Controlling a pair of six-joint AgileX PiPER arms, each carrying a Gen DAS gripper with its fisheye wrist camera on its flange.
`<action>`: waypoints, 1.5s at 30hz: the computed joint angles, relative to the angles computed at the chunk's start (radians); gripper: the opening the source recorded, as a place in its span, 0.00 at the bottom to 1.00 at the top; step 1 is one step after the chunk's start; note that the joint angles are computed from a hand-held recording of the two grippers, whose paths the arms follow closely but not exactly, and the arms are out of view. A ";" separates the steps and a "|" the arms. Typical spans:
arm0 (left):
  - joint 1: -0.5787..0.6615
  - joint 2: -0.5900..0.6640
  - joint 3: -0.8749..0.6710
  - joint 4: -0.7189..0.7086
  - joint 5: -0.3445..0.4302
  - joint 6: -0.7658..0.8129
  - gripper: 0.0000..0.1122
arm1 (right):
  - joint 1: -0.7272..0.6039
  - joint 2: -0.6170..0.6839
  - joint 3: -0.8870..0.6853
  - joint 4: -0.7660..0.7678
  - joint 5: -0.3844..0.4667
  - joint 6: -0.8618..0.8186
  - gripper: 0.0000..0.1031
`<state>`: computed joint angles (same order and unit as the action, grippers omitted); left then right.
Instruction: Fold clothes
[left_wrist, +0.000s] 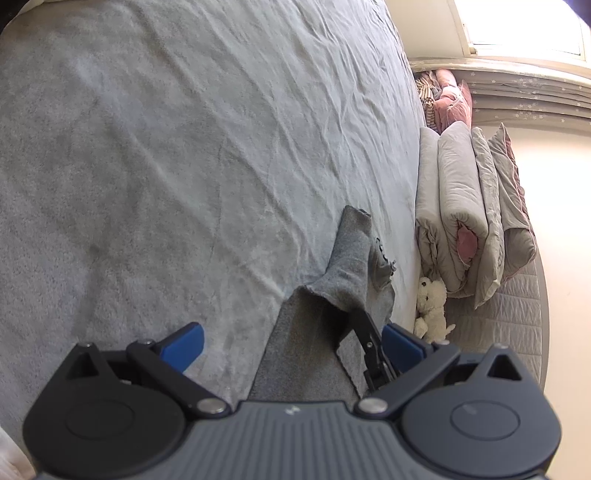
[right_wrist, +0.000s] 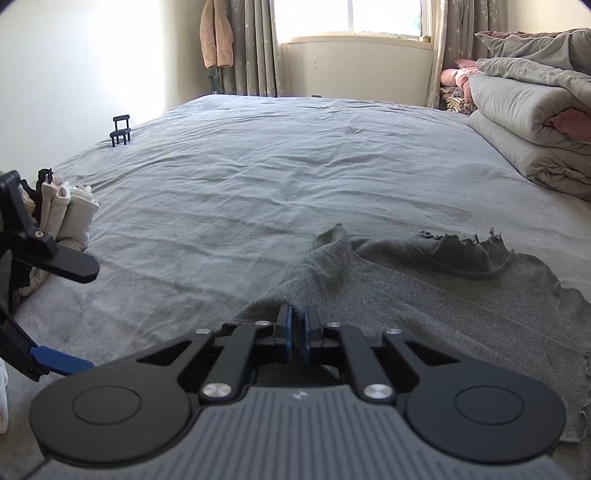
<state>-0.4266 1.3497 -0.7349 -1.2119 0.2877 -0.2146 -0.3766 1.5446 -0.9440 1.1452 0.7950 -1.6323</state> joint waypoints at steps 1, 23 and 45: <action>0.000 0.000 0.000 0.000 0.000 0.001 0.91 | 0.002 0.001 -0.004 -0.026 -0.005 0.026 0.07; 0.008 -0.011 0.009 0.009 0.001 -0.010 0.91 | 0.187 0.091 -0.278 -0.285 -0.112 0.296 0.15; 0.022 -0.021 0.015 0.011 0.013 -0.015 0.91 | 0.238 0.327 -0.479 -0.240 -0.008 0.477 0.03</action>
<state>-0.4049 1.3284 -0.7199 -1.2009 0.3011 -0.2292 -0.1382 1.8717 -1.4231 0.9049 0.7874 -1.1556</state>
